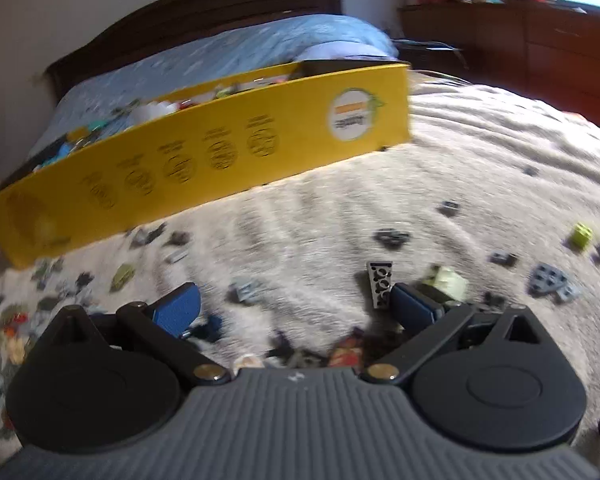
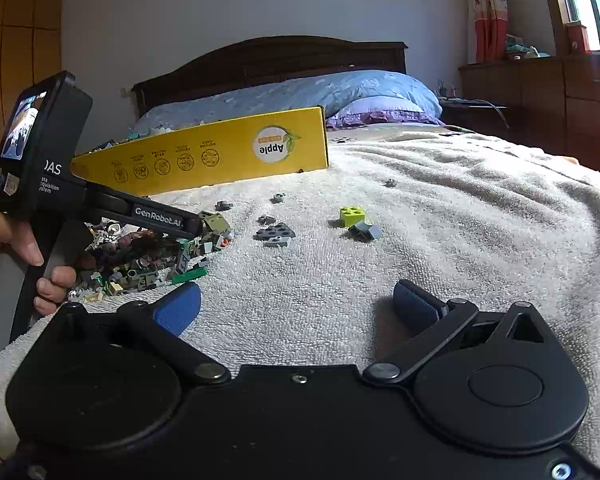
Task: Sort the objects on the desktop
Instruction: 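Move both open grippers back over the scattered bricks, then lower the left gripper onto a dark grey brick and close it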
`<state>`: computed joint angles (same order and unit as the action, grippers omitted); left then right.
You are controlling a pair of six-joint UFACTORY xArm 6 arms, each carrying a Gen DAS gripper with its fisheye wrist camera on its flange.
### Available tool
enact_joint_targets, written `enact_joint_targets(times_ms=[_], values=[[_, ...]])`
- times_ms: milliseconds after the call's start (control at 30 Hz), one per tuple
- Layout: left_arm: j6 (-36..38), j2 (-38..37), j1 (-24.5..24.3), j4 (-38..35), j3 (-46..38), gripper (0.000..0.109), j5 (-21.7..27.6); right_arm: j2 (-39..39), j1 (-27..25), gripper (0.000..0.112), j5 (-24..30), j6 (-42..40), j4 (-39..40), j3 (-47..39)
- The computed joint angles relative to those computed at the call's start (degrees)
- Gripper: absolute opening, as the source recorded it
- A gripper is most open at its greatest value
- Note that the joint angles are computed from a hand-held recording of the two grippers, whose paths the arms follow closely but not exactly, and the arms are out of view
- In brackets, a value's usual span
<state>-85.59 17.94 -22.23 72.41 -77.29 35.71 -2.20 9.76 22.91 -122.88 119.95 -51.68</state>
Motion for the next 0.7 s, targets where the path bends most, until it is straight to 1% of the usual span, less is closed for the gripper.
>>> enact_joint_targets(times_ms=[100, 200, 267, 367, 400, 433, 467, 533, 600, 633, 667, 700], values=[[-1.7, -0.6, -0.4, -1.0, 0.3, 0.103, 4.7, 0.7, -0.2, 0.103, 0.7, -0.9, 0.7, -0.4], [-0.9, -0.2, -1.5, -1.8, -0.8, 0.103, 11.0, 1.0, -0.3, 0.103, 1.5, -0.9, 1.0, -0.5], [0.7, -0.5, -1.9, -1.2, -0.6, 0.103, 12.3, 1.2, -0.6, 0.103, 2.2, -1.0, 1.2, -0.5], [0.5, -1.9, -2.1, 2.6, 1.4, 0.1, 10.2, 1.4, -1.0, 0.103, 3.2, -1.7, 2.1, -0.3], [-0.1, -2.2, -2.1, 4.9, 1.9, 0.095, 8.8, 1.4, -1.1, 0.103, 3.5, -1.9, 2.3, -0.3], [-0.5, -2.6, -2.0, 7.0, 2.6, 0.087, 7.2, 1.5, -1.2, 0.103, 3.8, -2.1, 2.6, -0.3], [-0.2, -2.8, -1.9, 8.2, 3.0, 0.081, 5.5, 1.8, -1.4, 0.103, 4.1, -2.0, 2.7, -0.5], [2.6, -2.5, -1.5, 6.9, 2.6, 0.058, 2.0, 2.0, -1.5, 0.103, 4.3, -2.1, 2.7, -0.7], [5.2, -1.9, -1.2, 3.6, 2.0, 0.046, -0.1, 1.8, -1.5, 0.103, 4.3, -2.3, 2.9, -0.4], [5.2, -1.8, -1.0, 3.0, 2.0, 0.042, -1.1, 1.9, -1.5, 0.103, 4.2, -2.6, 3.1, -0.5], [4.8, -1.8, -0.8, 3.0, 2.2, 0.045, -2.5, 1.8, -1.6, 0.103, 4.5, -3.2, 3.6, -0.3], [4.8, -1.9, -0.5, 2.6, 2.3, 0.042, -4.0, 1.8, -1.7, 0.103, 4.9, -3.7, 4.1, -0.1]])
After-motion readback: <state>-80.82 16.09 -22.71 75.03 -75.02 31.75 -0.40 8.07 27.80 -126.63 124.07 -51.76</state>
